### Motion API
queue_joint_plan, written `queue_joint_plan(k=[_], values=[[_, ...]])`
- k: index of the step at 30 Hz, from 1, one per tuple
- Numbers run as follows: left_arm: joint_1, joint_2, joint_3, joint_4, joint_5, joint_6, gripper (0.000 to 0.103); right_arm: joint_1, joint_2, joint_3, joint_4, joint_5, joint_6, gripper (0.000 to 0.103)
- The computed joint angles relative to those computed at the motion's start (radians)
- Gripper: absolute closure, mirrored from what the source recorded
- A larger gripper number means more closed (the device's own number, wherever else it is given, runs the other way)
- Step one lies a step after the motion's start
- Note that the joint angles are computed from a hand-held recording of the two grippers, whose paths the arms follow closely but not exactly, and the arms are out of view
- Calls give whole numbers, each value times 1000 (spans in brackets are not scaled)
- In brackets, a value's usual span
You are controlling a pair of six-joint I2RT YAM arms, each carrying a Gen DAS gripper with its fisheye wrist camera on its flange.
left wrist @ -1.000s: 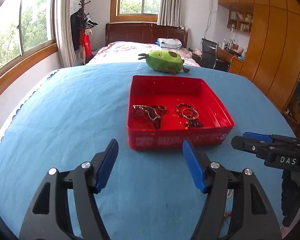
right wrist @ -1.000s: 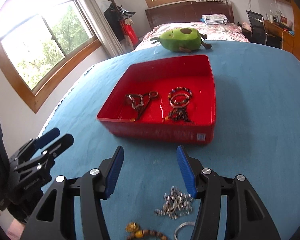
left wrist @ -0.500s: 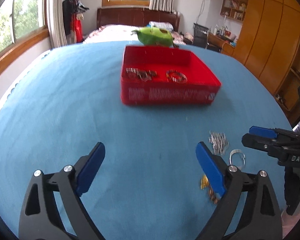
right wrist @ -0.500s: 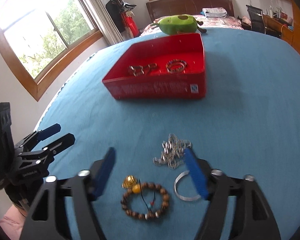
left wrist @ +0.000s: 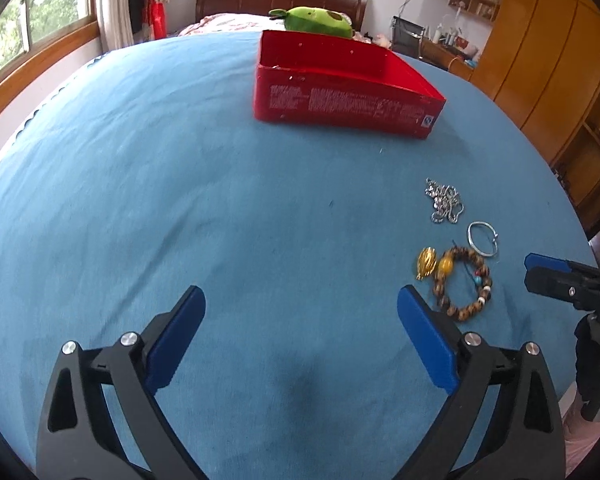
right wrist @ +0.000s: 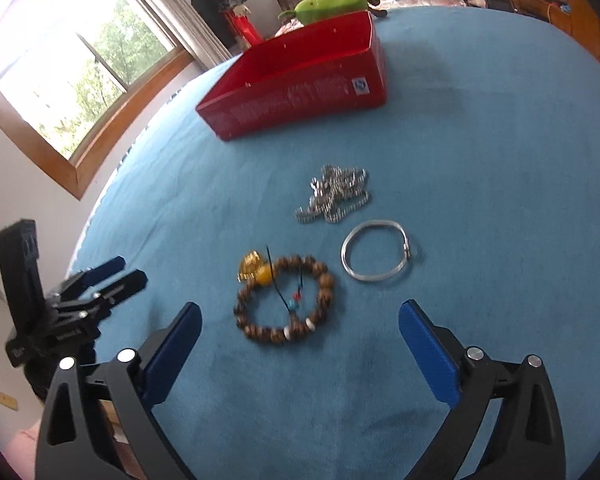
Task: Organize jewelry
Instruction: 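Move the right gripper to the wooden bead bracelet and grasp it, then grasp the gold pendant with the left gripper while the right holds the bracelet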
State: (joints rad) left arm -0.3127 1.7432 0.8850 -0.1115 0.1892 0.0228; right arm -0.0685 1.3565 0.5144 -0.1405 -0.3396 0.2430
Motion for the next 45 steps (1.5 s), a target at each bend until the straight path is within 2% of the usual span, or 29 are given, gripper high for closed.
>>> queue_joint_plan(k=[3, 7, 8, 14, 17, 22, 24, 26, 32, 38, 43, 44, 45], values=[[-5, -17, -31, 21, -32, -6, 7, 47, -11, -16, -1, 49, -9, 4], [-12, -31, -54, 35, -60, -6, 7, 94, 31, -13, 8, 51, -2, 4], [-11, -33, -55, 34, -63, -6, 7, 100, 40, -14, 16, 49, 3, 7], [0, -53, -69, 43, -60, 0, 7, 53, 109, 14, 33, 7, 33, 27], [3, -63, -74, 48, -51, 6, 7, 45, 146, 44, 27, 18, 34, 41], [-7, -45, -48, 30, -35, 8, 7, 108, 183, 68, 41, 117, 11, 65], [-17, -32, -33, 24, -38, 7, 7, 142, 185, 67, 50, 182, -10, 81], [-33, -19, -19, 23, -47, 7, 7, 140, 181, 60, 56, 174, -26, 86], [-102, 76, 94, -34, -80, 12, 7, 63, 89, 5, 28, 110, -52, 86], [-187, 164, 196, -81, -78, 20, 7, -94, -29, -35, -46, 42, -113, 86], [-232, 221, 257, -117, -74, 5, 7, -180, 1, -29, -51, -1, -151, 86], [-236, 229, 266, -123, -73, 3, 8, -195, 12, -27, -48, -11, -158, 86], [-240, 237, 276, -131, -73, 3, 17, -196, 28, -21, -40, -13, -153, 86]])
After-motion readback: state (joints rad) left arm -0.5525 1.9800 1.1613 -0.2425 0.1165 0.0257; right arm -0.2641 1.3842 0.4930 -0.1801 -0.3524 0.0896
